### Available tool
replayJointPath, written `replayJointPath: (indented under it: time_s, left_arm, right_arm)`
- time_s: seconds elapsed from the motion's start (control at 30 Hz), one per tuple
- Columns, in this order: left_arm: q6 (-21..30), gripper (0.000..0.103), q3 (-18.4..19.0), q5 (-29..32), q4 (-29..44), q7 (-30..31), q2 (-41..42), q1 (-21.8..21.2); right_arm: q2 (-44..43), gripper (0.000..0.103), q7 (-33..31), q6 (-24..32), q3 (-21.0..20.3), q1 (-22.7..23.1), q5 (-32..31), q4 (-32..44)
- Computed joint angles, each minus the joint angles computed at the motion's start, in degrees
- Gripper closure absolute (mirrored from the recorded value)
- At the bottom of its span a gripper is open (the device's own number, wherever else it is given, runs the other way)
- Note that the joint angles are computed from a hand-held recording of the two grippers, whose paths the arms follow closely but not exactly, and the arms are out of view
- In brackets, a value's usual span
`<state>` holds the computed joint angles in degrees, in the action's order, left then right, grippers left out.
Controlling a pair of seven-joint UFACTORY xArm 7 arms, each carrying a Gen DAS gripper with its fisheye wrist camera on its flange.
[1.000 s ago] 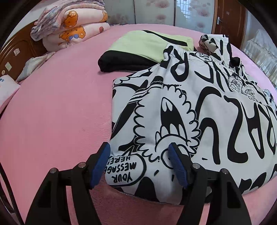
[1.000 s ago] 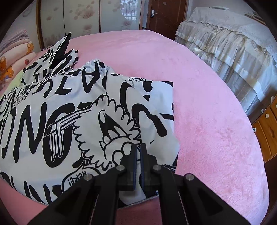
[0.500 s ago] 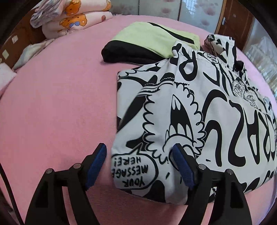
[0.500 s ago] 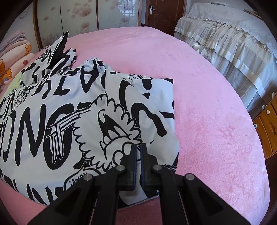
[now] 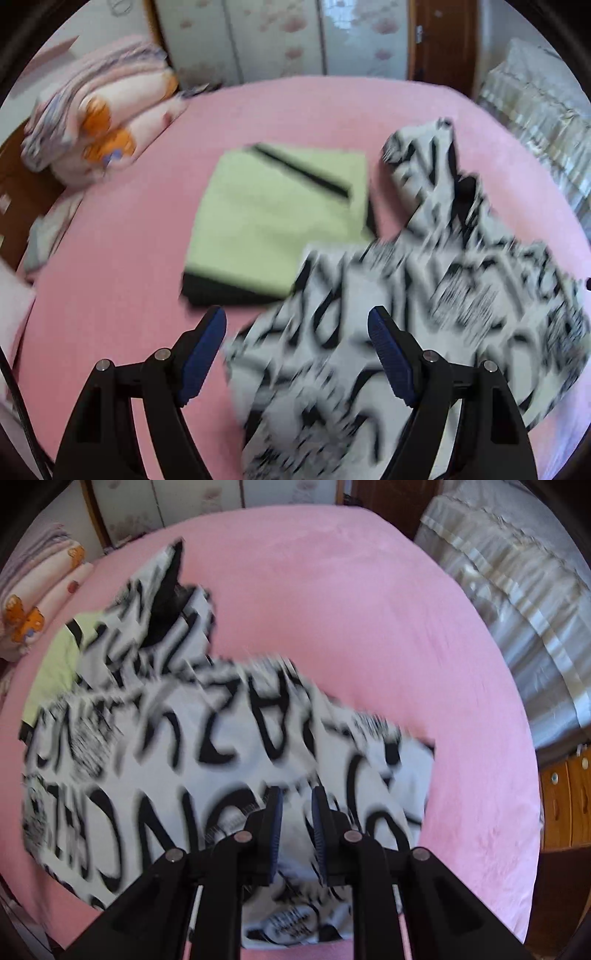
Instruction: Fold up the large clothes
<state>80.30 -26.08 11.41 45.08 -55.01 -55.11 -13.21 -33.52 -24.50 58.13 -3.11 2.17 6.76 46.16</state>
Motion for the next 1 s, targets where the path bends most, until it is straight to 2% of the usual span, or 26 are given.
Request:
replayJointPath:
  time_s: [0.07,0.13,0.2,0.33,0.47,0.57,0.73,0.9,0.93,0.97,1.0]
  left_arm:
    - [-3.38,0.025,0.39,1.71,2.99,0.86,4.31,1.83]
    - [-7.05,0.025,0.54,4.57,6.48,1.91,9.52,4.03]
    - [-9.13,0.025,0.35,6.71,8.83,1.94,13.36,5.25]
    - [-16.35,0.025,2.54,9.53,11.79,0.98,21.56,6.51]
    - [-24.06,0.025,5.97,9.35,11.08,-1.55,27.82,5.78]
    - [-29.71,0.025,8.80,8.07,8.99,-3.31,32.39,4.96]
    - [-36.70,0.025,11.73,9.26,8.66,-5.34,40.85,4.04]
    - [-42.73,0.025,14.49,9.54,10.27,-3.69,47.49,2.17]
    - [-43.49,0.029,14.80,10.16,10.89,-3.49,48.86,1.87]
    - [-44.64,0.042,15.26,10.34,11.33,-2.75,50.08,1.48]
    - [-45.03,0.049,15.69,10.22,11.93,-1.96,51.25,1.09]
  right_arm:
    - [1.33,0.074,0.66,-1.49,1.30,1.52,1.32,3.29]
    - [2.60,0.056,1.05,-3.79,2.10,3.08,2.76,6.14]
    - [4.16,0.047,1.85,-6.67,2.76,4.56,4.39,8.65]
    - [9.19,0.046,3.64,-12.34,3.66,6.96,7.16,13.21]
    - [16.37,0.046,5.94,-17.07,4.33,8.51,10.00,16.55]
    - [23.70,0.046,7.48,-18.17,4.54,9.20,13.60,20.10]
    - [35.78,0.046,10.36,-18.22,6.44,8.39,17.56,26.14]
    - [43.83,0.046,12.84,-19.52,9.10,7.53,18.90,30.17]
    - [44.98,0.046,13.49,-19.57,9.51,7.53,18.60,31.01]
    - [46.59,0.046,14.57,-19.44,9.79,7.64,17.94,32.21]
    - [47.76,0.046,15.06,-19.37,10.15,7.52,17.81,33.08]
